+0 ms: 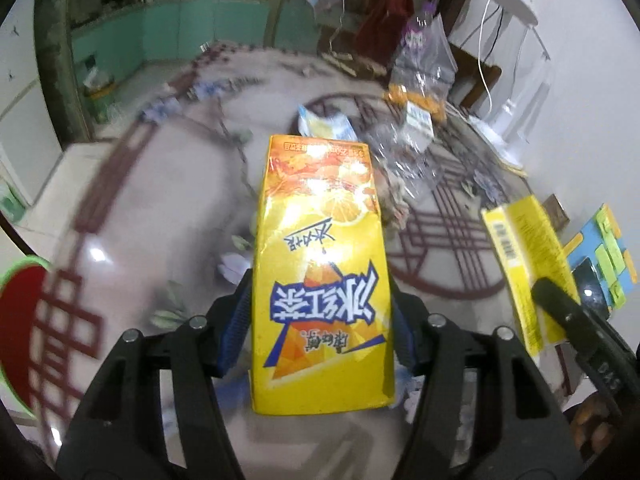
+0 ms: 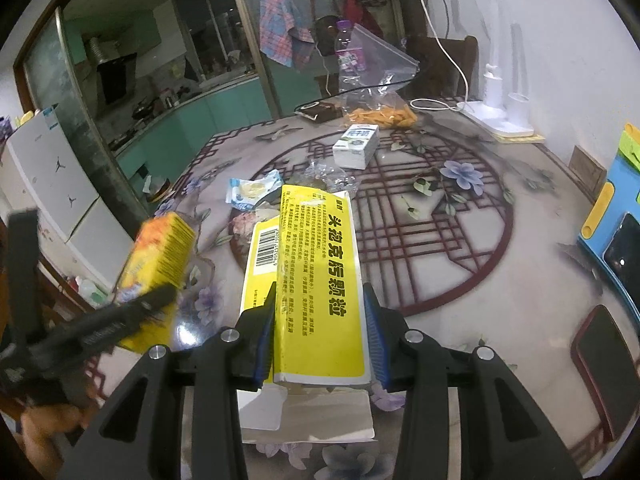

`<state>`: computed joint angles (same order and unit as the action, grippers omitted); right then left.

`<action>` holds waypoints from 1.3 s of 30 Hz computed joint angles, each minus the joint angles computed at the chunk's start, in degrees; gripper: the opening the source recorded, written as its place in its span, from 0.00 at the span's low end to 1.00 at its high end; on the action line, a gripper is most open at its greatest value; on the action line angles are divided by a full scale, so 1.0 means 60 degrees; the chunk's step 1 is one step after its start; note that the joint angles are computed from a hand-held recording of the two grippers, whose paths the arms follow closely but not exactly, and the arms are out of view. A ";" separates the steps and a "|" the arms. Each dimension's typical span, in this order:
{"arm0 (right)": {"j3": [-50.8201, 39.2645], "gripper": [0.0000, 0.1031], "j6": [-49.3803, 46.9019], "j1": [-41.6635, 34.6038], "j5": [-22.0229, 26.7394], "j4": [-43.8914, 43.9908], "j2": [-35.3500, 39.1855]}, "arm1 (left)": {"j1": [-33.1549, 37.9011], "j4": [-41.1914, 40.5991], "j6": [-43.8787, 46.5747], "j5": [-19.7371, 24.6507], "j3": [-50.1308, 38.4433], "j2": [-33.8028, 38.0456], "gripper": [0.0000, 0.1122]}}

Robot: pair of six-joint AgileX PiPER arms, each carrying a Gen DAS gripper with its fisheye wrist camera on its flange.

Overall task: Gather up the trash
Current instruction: 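Carry both yellow boxes over the red bucket and open both grippers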

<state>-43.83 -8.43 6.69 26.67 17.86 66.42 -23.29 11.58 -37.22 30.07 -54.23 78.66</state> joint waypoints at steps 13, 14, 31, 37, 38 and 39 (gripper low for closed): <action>0.0084 0.37 0.3632 0.2201 -0.0505 -0.3421 0.0181 | 0.2909 0.0445 0.1916 0.0309 0.1632 -0.2782 0.52; 0.0003 0.37 0.3794 0.2436 -0.0496 -0.3468 0.0260 | 0.3193 0.0220 0.2232 0.0291 0.1717 -0.2904 0.52; -0.2673 0.37 0.5500 0.6370 -0.0650 -0.3581 0.3281 | 0.9754 -0.5306 0.9397 0.0820 0.2551 -0.3143 0.52; -0.4373 0.37 0.4397 0.6796 -0.0437 -0.1736 0.4782 | 1.0512 -0.5267 0.9720 0.0804 0.2628 -0.3000 0.52; -0.4739 0.37 0.4086 0.6833 -0.0272 -0.1350 0.5083 | 1.0643 -0.5215 0.9734 0.0753 0.2626 -0.2945 0.52; -0.5022 0.37 0.3812 0.6849 -0.0108 -0.1025 0.5305 | 1.0743 -0.5067 0.9615 0.0715 0.2588 -0.2868 0.52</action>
<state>-73.96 14.44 47.78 26.02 11.71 98.25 41.17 -18.83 20.47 34.36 -38.70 61.45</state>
